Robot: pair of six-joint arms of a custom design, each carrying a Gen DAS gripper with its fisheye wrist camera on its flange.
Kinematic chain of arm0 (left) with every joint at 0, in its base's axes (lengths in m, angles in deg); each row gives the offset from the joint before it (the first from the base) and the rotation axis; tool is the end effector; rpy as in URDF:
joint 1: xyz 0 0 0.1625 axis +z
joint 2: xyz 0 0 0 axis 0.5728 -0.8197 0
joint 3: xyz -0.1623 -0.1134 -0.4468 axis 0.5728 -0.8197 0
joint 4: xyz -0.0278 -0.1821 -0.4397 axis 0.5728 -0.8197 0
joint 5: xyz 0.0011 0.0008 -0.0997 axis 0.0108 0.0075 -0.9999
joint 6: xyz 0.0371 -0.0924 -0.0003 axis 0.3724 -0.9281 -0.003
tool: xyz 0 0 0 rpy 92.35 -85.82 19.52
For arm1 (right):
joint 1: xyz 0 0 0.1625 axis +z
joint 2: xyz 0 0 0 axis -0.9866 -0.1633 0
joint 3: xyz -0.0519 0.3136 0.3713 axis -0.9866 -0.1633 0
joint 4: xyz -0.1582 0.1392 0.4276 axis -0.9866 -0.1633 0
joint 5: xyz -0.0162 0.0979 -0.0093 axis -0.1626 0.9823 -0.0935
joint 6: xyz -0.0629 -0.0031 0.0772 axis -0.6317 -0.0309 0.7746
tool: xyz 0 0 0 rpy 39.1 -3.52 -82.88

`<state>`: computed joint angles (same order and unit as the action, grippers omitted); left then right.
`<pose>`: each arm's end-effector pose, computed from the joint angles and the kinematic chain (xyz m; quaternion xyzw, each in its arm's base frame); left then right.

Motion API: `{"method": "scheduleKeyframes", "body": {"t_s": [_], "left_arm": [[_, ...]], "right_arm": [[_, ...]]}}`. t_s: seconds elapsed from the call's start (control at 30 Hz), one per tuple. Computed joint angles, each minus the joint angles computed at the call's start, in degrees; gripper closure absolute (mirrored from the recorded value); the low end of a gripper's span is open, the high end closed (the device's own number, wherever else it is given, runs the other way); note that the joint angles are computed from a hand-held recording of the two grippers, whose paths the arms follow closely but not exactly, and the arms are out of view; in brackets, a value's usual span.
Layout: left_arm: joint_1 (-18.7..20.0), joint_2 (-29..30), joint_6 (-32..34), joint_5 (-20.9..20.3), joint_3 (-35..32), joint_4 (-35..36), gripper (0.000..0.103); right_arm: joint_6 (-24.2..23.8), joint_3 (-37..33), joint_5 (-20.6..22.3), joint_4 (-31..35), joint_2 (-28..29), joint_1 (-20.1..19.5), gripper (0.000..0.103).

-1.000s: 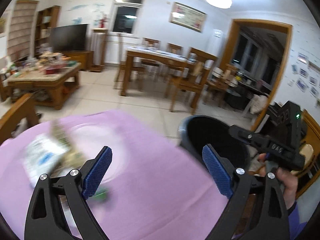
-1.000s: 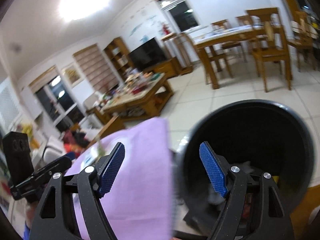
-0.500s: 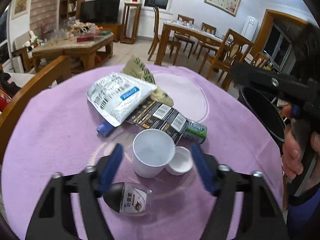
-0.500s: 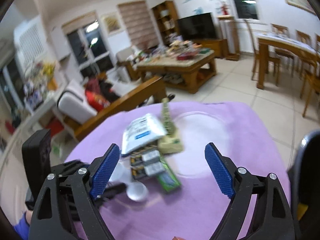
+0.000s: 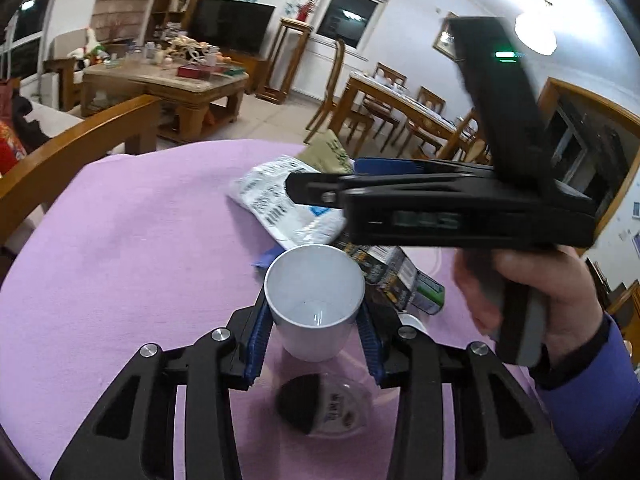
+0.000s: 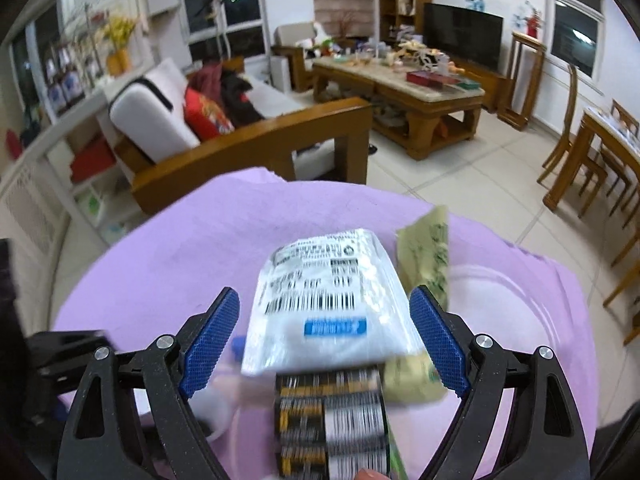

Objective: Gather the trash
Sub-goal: 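Grasp the white paper cup with the left tool while the right tool grasps the white parcel bag, then carry the paper cup and parcel bag over the black trash bin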

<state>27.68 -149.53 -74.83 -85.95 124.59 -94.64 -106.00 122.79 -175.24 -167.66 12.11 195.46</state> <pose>-0.0808 -0.5098 0.2676 0.2738 0.9185 -0.2649 0.1060 0.3657 -0.6051 0.0141 0.2817 -0.8877 0.2408 0.2733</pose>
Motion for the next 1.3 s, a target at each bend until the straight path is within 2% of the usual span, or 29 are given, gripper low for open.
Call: {"method": "scheduleKeyframes", "body": {"t_s": [0.13, 0.23, 0.27, 0.3, 0.4, 0.5, 0.73, 1.0, 1.1, 1.3], "left_arm": [[0.9, -0.5, -1.3, 0.4, -0.4, 0.0, 0.064], [1.8, -0.5, -2.0, -0.2, -1.0, 0.2, 0.064], [1.9, -0.6, -2.1, -0.3, -1.0, 0.1, 0.064], [1.8, -0.5, -2.2, -0.3, -1.1, 0.0, 0.064], [1.6, -0.7, -2.2, -0.3, -0.8, -0.1, 0.063], [1.4, -1.6, -2.3, -0.5, 0.0, -0.3, 0.063], [2.1, -2.3, 0.5, -2.7, 0.8, -2.8, 0.063], [1.1, -2.9, 4.2, -7.4, 2.4, -6.8, 0.064], [-0.1, -2.8, 4.1, -8.6, 3.0, -7.8, 0.063], [-5.1, -3.8, 4.3, -9.0, 4.4, -5.9, 0.064]], "right_arm": [[1.8, -4.9, -3.2, 6.2, 3.2, -0.6, 0.017], [2.8, -6.2, -3.5, 8.2, 4.3, -0.8, 0.019], [3.0, -6.3, -3.4, 8.2, 4.5, -0.8, 0.023], [3.2, -6.1, -3.2, 8.1, 4.5, -0.8, 0.038], [3.1, -5.6, -3.4, 6.9, 4.8, -0.3, 0.049], [3.5, -4.3, -2.3, 4.8, 4.3, 0.0, 0.053], [3.4, 3.0, 1.5, -5.5, -0.7, 1.7, 0.055], [7.2, 15.5, 4.9, -19.3, -9.9, 3.9, 0.055], [8.7, 21.4, 5.3, -24.8, -14.3, 4.7, 0.055], [10.5, 30.6, 4.6, -31.6, -21.8, 5.4, 0.055]]}}
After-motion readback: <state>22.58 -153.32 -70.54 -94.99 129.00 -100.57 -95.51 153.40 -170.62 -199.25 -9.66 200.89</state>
